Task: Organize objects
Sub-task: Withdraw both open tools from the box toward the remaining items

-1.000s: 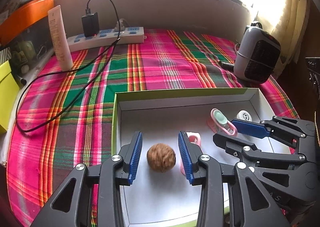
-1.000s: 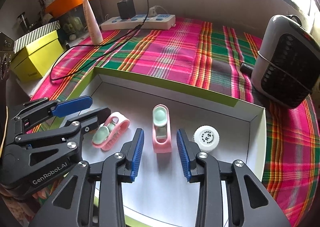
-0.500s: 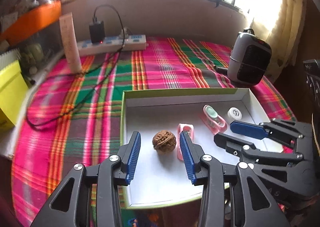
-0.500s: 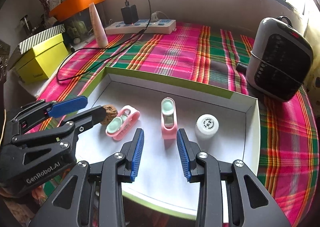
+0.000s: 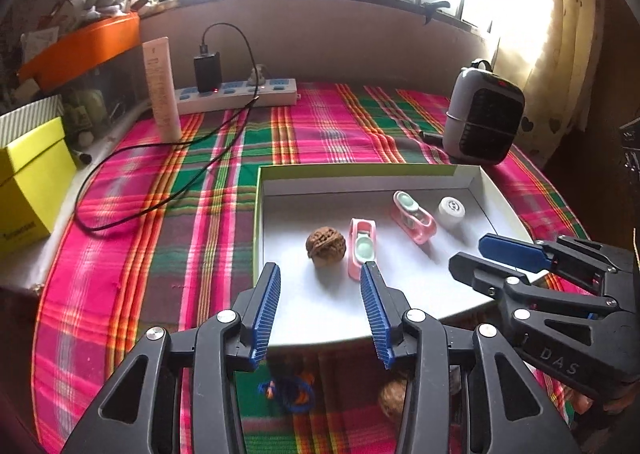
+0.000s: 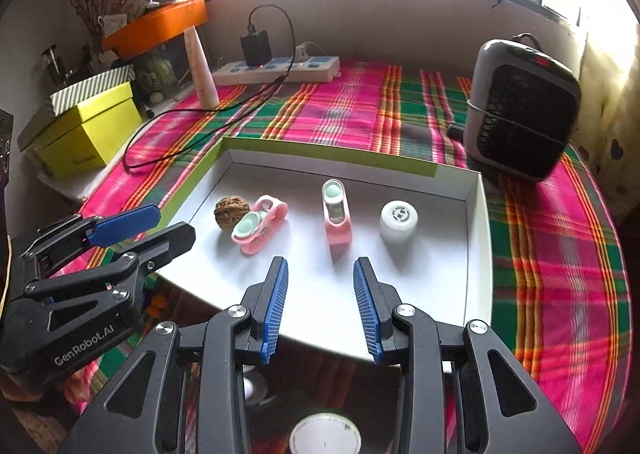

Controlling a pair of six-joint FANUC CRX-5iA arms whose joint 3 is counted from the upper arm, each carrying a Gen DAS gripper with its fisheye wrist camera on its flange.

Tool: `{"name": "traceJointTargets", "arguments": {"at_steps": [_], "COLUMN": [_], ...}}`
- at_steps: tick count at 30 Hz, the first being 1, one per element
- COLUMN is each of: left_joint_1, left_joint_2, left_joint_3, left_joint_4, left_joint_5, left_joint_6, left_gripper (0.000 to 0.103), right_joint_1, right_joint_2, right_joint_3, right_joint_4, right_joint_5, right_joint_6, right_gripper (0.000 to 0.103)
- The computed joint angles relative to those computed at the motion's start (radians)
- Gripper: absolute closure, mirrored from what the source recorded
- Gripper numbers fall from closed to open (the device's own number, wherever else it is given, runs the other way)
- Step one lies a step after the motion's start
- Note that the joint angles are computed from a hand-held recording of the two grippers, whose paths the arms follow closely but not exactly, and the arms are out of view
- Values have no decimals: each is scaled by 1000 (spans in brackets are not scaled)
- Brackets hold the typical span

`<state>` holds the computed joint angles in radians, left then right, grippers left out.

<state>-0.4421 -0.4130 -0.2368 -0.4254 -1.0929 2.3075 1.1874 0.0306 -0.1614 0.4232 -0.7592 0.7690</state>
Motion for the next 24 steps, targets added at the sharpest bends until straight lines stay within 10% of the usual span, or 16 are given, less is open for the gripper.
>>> {"name": "traceJointTargets", "arguments": {"at_steps": [24], "left_joint_1": [-155], "left_joint_2": [-150], "left_joint_3": [-108], "left_joint_4": [-78], "left_joint_5": [-83], "left_joint_6": [150], "left_gripper": [60], "right_joint_1": [102], "right_joint_2": [-187], "right_joint_3": [-280], "right_joint_4": [309], "right_joint_5": [14], "right_joint_6": [-363], "right_gripper": [68]}}
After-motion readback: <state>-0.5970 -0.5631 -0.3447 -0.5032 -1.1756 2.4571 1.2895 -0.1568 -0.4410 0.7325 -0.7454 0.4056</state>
